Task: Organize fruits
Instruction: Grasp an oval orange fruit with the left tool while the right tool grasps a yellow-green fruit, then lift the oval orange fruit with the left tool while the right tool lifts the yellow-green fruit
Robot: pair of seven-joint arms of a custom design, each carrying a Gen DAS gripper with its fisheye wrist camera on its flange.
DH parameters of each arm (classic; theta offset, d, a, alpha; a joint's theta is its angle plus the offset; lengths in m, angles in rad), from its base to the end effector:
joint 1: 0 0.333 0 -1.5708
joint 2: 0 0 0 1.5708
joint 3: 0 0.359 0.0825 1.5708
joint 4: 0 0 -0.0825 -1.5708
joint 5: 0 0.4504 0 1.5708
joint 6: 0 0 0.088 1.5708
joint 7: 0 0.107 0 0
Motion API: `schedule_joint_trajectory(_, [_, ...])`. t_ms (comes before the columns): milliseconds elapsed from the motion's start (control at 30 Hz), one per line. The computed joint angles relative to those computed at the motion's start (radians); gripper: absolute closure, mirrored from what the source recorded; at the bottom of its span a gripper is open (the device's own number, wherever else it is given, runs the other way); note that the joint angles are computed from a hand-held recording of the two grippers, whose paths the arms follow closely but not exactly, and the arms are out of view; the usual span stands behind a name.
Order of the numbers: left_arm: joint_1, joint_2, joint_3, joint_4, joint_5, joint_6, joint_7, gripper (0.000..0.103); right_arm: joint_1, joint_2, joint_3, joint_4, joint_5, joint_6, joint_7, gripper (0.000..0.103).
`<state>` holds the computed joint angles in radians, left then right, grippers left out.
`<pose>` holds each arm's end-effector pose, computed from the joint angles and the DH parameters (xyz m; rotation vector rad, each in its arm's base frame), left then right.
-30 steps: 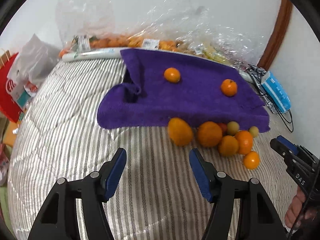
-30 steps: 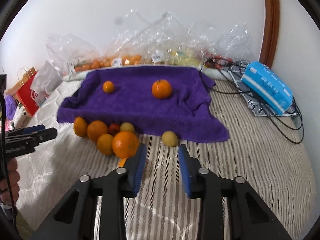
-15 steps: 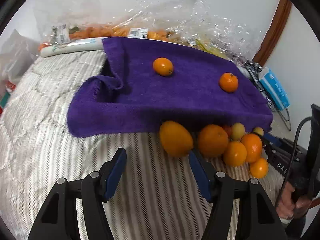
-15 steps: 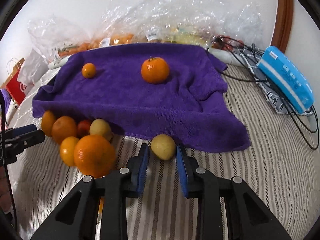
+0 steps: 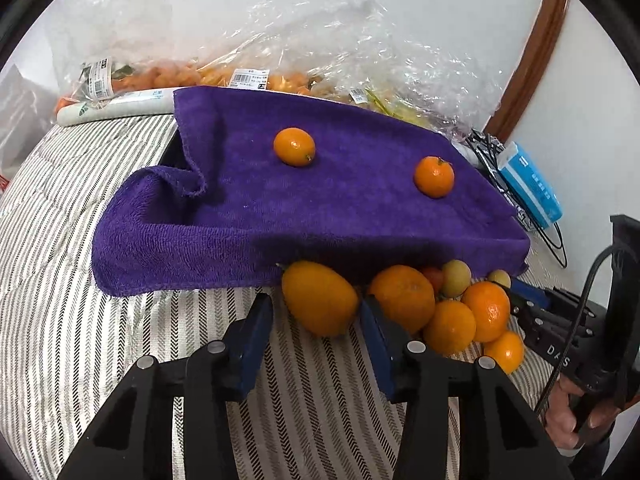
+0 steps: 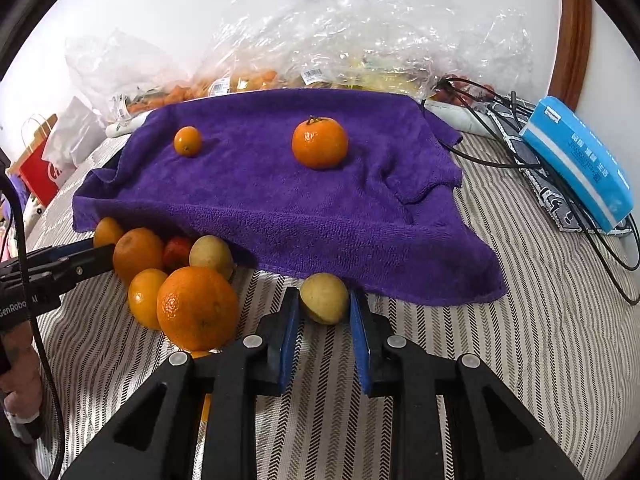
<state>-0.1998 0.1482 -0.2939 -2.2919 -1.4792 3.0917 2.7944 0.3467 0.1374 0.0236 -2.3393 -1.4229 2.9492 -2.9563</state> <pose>0.5375 -0.1952 0.3050 -1.7158 2.1811 -0.9851 0.4952 0.2622 0.2841 -1.7985 1.8528 -0.5758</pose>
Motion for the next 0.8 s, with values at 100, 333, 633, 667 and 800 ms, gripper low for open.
schedule_joint_trajectory(100, [-0.011, 0.011, -0.004, 0.011, -0.032, 0.035, 0.028, 0.062, 0.003, -0.001, 0.003, -0.001, 0.013, -0.014, -0.012, 0.078])
schedule_joint_trajectory(333, [-0.016, 0.002, 0.011, 0.007, -0.061, -0.003, 0.036, 0.068, -0.001, -0.013, 0.000, -0.005, -0.065, -0.002, 0.073, 0.078])
schedule_joint_trajectory(633, [-0.013, 0.003, 0.006, 0.009, -0.066, 0.002, 0.034, 0.067, -0.007, -0.001, 0.005, -0.001, 0.003, 0.004, 0.007, 0.078])
schedule_joint_trajectory(667, [-0.012, 0.001, 0.009, 0.008, -0.071, -0.009, 0.035, 0.067, -0.006, -0.002, 0.003, -0.001, 0.001, 0.006, 0.008, 0.078])
schedule_joint_trajectory(800, [-0.016, -0.003, 0.018, 0.006, -0.086, -0.020, 0.047, 0.068, -0.008, -0.008, -0.004, 0.001, -0.100, 0.028, 0.112, 0.078])
